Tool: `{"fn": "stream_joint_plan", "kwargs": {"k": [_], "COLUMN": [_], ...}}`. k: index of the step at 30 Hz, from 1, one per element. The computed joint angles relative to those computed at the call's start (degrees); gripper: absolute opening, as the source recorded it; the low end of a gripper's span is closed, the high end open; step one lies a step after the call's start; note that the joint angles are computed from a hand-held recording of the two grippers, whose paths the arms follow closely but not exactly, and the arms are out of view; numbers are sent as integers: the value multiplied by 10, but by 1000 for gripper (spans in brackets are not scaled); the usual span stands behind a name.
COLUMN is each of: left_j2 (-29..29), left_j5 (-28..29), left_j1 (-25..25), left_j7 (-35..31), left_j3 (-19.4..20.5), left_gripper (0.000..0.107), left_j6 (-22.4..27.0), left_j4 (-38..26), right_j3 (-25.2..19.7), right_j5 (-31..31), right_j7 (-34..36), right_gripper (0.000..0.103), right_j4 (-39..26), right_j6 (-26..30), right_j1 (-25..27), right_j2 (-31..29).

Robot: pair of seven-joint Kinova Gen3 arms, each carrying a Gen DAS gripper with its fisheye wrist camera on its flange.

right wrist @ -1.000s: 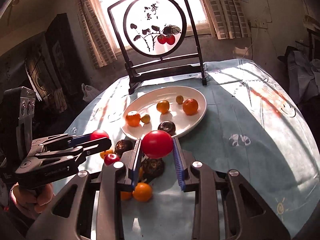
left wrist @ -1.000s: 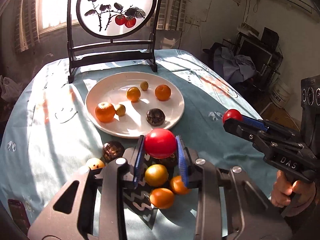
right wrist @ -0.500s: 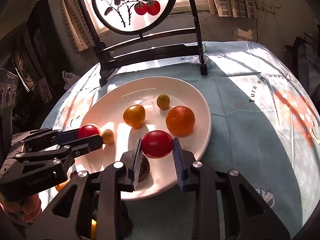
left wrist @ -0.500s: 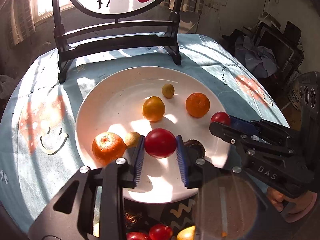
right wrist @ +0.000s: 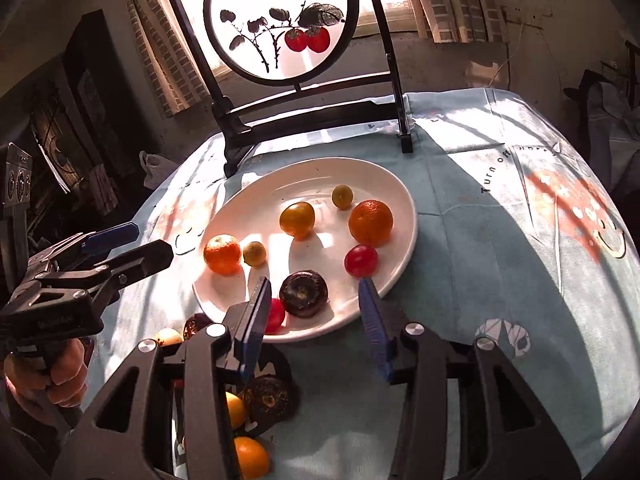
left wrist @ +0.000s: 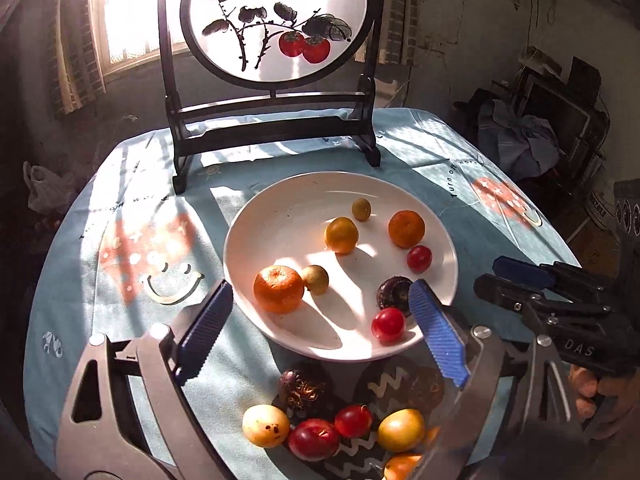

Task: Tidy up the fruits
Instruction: 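Withdraw both open tools from the plate toward the fruit cluster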

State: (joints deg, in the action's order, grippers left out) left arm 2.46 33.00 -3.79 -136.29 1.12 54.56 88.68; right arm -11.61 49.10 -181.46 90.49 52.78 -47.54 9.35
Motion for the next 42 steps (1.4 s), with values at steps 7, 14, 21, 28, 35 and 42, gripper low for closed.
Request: {"fn": "stream_joint_plan", "kwargs": {"k": [7, 14, 21, 28, 35, 42], "left_j2": [-66, -113, -106, -105, -101, -99], "left_j5": [55, 101, 111, 121, 116, 109], "left_j1": [-37, -51, -74, -90, -93, -92], "left_j7": [-106, -214, -245, -241, -230, -224], "left_j3": [-58, -121, -124, -124, -121, -117], "left_gripper": [95, 96, 96, 96, 96, 96], "left_j6": [60, 50, 40, 42, 44, 41], "left_j4": [88, 212, 247, 250, 246, 245], "right_j3": [-57, -55, -32, -18, -6, 4], "right_j5": [56, 26, -9, -33, -49, -58], "right_j7": [-66, -62, -83, -65, -26, 0], "right_gripper": [53, 53, 53, 53, 53, 53], "right_j4": [12, -13, -13, -24, -42, -46], "right_j6": [98, 148, 145, 141, 142, 126], "right_j1": [-91, -151, -171, -165, -159, -150], "right_j2": [-8, 42, 66, 78, 90, 94]}}
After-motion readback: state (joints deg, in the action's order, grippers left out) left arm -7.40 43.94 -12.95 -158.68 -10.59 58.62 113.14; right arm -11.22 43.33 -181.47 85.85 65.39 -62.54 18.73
